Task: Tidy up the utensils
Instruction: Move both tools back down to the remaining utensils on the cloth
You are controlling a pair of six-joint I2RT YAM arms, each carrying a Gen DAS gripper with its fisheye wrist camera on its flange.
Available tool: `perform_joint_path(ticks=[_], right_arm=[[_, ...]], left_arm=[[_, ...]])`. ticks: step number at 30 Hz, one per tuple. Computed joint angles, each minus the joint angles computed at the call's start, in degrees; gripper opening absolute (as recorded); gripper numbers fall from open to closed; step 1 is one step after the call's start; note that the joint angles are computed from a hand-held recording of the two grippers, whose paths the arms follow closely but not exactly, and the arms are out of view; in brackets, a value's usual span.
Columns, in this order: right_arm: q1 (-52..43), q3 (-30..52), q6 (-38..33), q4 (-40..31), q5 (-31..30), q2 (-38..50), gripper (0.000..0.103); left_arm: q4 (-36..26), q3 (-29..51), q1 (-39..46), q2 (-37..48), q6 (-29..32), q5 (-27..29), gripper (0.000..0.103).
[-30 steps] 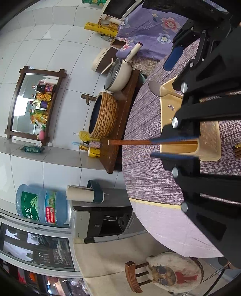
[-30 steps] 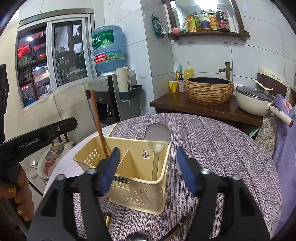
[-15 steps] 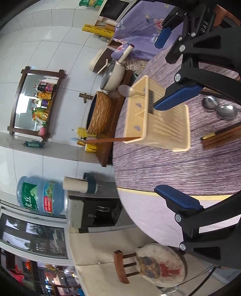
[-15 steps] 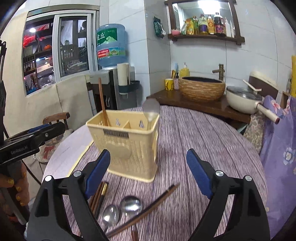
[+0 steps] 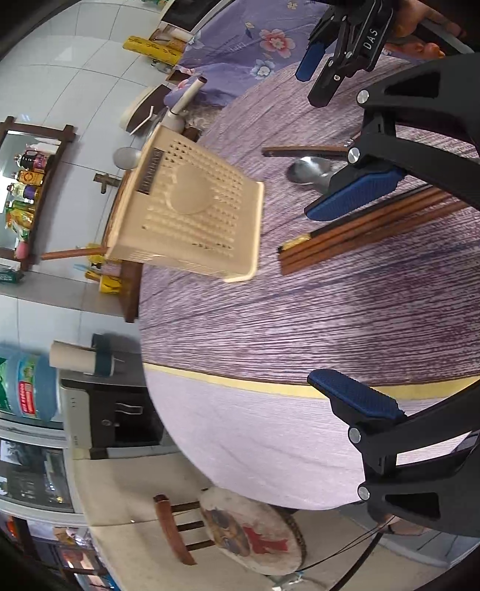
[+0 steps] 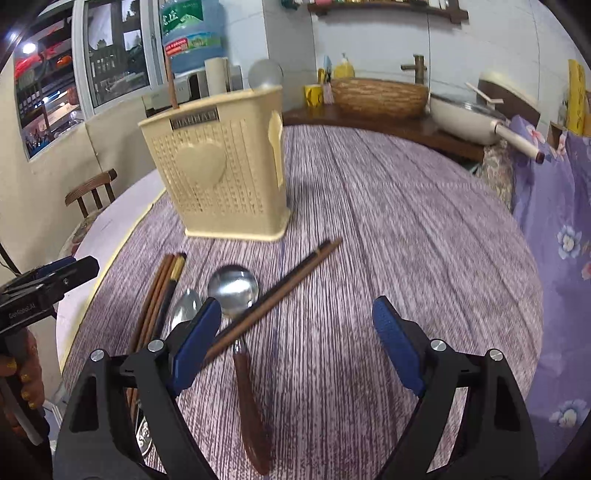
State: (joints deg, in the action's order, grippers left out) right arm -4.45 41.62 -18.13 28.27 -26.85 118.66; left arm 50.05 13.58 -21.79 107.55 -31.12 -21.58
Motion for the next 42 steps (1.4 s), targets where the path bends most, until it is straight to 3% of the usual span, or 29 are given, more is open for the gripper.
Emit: perform_joint_path(ticks=[6, 13, 21, 32, 35, 37, 42], right_arm=[[3.59, -0.98, -0.8, -1.34, 2.35, 0.92, 0.084], [7.97, -3.54, -1.12, -1.58, 2.62, -2.23, 0.066], [4.55, 11.81, 3.79, -11.45, 7.36, 5.35, 0.051], [8.88, 24.17, 8.29, -18.59, 10.8, 13.13, 0.05], [10.47, 24.25, 5.5, -18.79, 13.05, 13.11, 0.039], [10.07, 25.58, 4.23, -21.73, 11.31, 13.12, 0.032], [8.73, 30.72, 0.42, -29.82, 8.7, 14.3, 0.03]], left_arm=[[3.1, -0.72, -0.69, 4.43, -2.86, 0.05, 0.077], [2.42, -1.09, -3.61, 4.03, -3.64, -2.76, 0.076], [1.73, 0.75, -1.7, 5.28, -3.19, 1.23, 0.058], [-2.66, 5.24, -4.57, 7.1, -3.56, -0.1, 0.057], [-2.34, 4.91, -4.22, 7.2, -3.82, 0.18, 0.057], [-2.37, 4.79, -3.71, 7.03, -3.86, 0.4, 0.057], [-2.41, 4.82, -2.94, 6.76, -3.62, 1.1, 0.057]])
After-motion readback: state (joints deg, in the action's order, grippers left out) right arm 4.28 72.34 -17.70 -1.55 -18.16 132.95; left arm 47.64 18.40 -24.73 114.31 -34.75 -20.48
